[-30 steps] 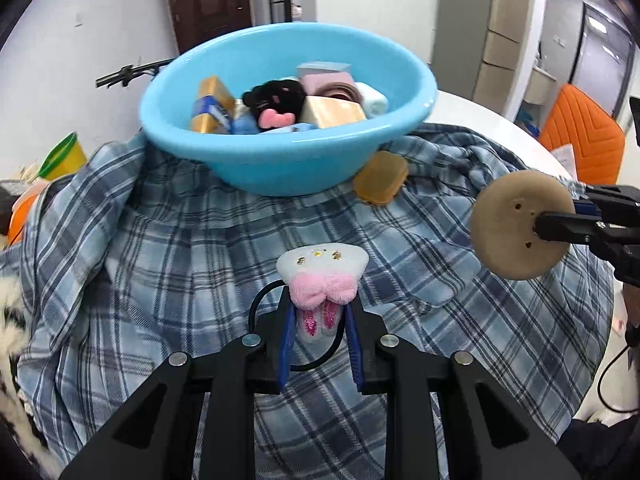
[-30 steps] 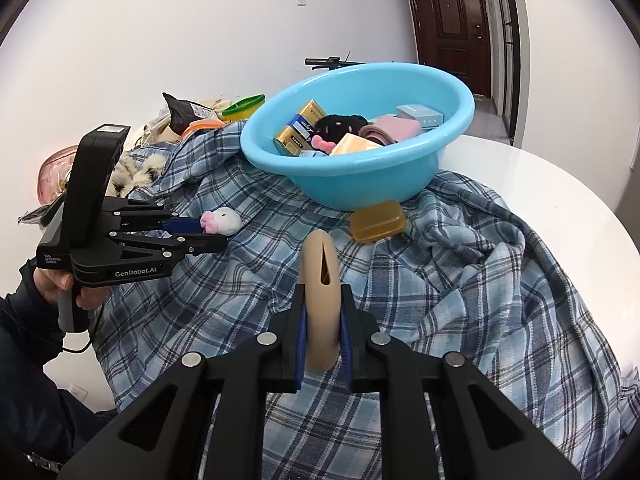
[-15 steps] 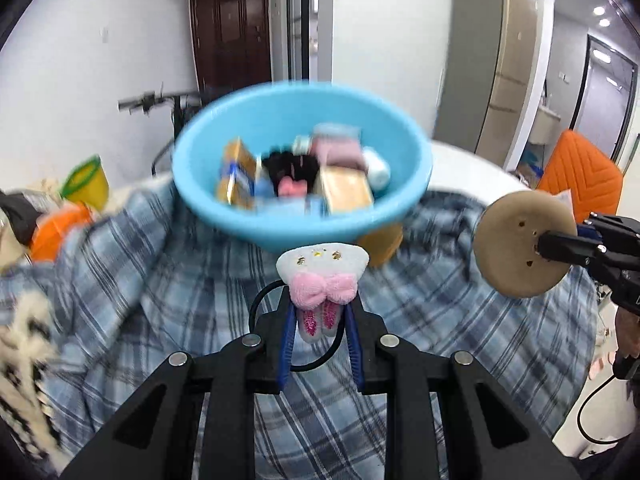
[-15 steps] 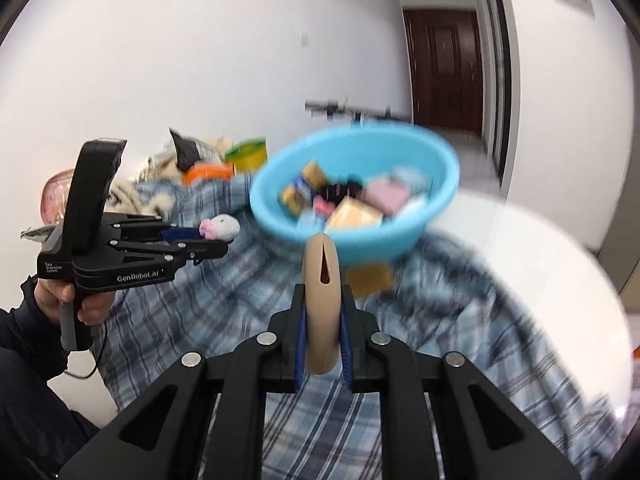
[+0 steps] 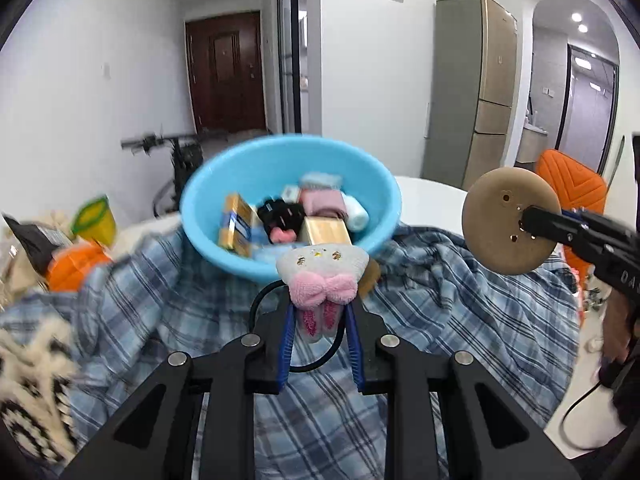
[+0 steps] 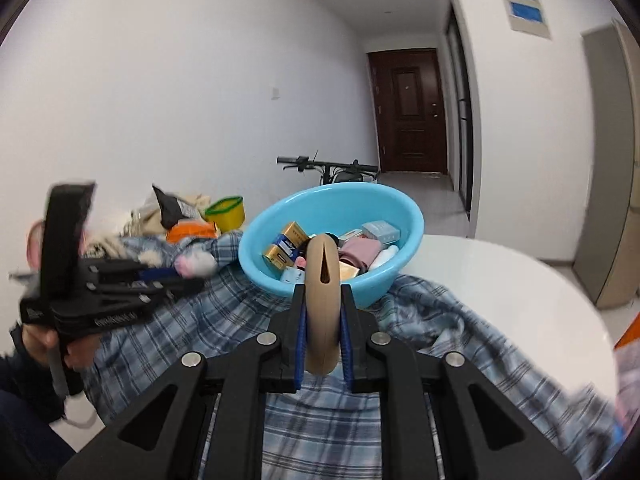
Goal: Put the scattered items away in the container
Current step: 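Carry the bunny clip and coaster up over the blue basin with both grippers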
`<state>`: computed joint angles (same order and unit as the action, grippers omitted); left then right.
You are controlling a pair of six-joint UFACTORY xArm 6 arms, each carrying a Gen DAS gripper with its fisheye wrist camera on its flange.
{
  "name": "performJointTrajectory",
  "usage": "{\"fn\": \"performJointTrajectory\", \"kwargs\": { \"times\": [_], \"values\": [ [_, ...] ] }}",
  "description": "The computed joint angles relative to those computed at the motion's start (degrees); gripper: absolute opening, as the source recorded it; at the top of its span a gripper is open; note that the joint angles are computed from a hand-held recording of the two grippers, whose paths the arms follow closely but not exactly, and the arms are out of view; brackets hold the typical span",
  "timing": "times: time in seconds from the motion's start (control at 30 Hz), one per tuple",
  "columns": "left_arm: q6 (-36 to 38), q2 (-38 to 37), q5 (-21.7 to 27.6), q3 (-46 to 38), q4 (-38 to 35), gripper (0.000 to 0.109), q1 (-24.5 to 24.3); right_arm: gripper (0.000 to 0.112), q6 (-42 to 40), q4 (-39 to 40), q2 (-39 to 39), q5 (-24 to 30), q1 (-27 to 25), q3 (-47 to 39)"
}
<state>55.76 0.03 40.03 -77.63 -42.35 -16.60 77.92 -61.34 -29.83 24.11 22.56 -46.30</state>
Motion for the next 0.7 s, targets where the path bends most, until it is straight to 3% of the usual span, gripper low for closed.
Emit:
{"fn": "performJointTrajectory", "kwargs": {
  "times": [0.27,0.37,0.5,0.57,0.7],
  "values": [
    [-1.49,0.77,-2.30,-0.14,0.79,0.025,-0.97,0.013,-0.69,-1.39,0.33,0.10,0.45,-1.55],
    [-1.72,1.25,-9.61,-0.50,-0.14,0.025,-2.81,0.013,4.52,-7.00,0.37,1.40,0.08,-4.04],
    [1.13,1.07,-7.86,-3.63,-7.03,0.025,-2.71,0.013,13.82,-17.39,-0.29,4.40,1.54,-6.34],
    [4.66,-0.21,-10.41,-3.02,-10.17,0.025,-3.48,0.013,14.69,-18.89,-0.87,4.51,2.02,-6.77],
    [6.65,-0.14,-10.24,-4.80,-12.67,0.025,-3.58,0.013,13.07,-19.69,0.02,5.17,2.36,-8.73]
  ]
}}
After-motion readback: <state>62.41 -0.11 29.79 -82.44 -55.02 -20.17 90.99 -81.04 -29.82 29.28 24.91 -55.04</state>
